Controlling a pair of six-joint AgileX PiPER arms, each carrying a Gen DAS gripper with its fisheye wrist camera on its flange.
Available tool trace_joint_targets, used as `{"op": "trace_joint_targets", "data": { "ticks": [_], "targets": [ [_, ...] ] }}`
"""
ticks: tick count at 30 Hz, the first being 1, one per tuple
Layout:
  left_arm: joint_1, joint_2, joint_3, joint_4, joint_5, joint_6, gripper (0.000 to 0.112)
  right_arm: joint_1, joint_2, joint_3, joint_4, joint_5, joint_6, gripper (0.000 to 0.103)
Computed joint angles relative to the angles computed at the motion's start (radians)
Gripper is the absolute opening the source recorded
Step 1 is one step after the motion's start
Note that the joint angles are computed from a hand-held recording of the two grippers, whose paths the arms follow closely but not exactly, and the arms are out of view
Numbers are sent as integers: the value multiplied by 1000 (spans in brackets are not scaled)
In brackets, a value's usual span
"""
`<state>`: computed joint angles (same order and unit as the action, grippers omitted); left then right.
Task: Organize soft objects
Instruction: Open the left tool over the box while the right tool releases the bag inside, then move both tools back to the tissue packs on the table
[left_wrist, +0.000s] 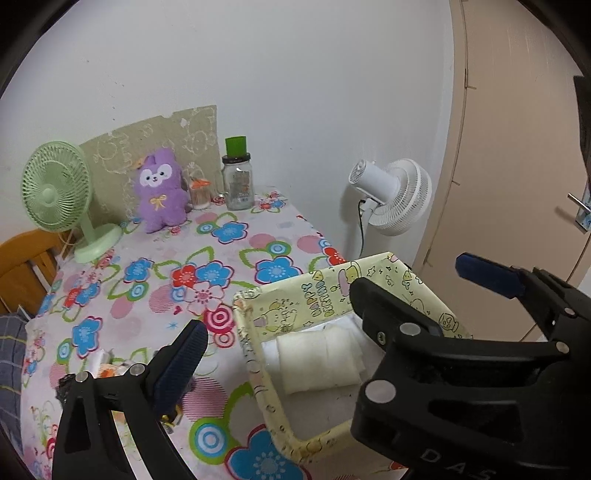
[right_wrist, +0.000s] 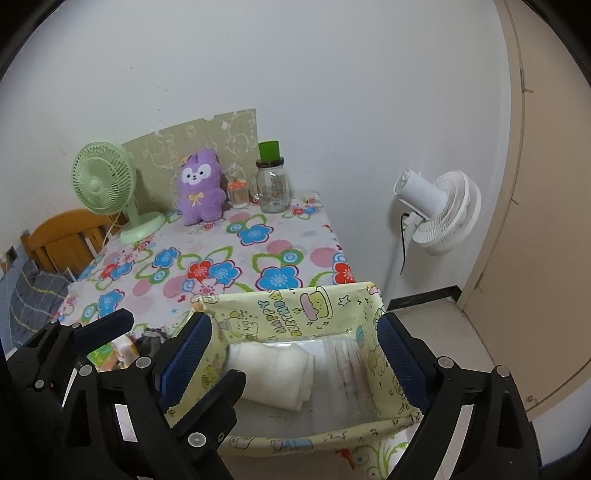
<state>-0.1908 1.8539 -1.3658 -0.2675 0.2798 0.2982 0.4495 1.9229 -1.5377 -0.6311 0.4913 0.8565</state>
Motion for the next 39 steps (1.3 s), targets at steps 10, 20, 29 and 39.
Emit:
{"op": "trace_joint_targets", "data": {
  "ticks": [10, 20, 29, 39],
  "targets": [
    [44, -104, 96, -90, -40, 108, 101, 61, -64, 45, -123, 16, 129, 96],
    [118, -189, 165, -398, -36, 447, 103, 145, -101, 46, -224, 74, 244, 96],
    [216, -240, 227, -668, -9, 756, 103, 229, -80, 4, -287, 122, 317, 96],
    [353, -262, 260, -862, 59, 1009, 103, 314, 4, -108, -284, 172, 351, 96]
  ]
}}
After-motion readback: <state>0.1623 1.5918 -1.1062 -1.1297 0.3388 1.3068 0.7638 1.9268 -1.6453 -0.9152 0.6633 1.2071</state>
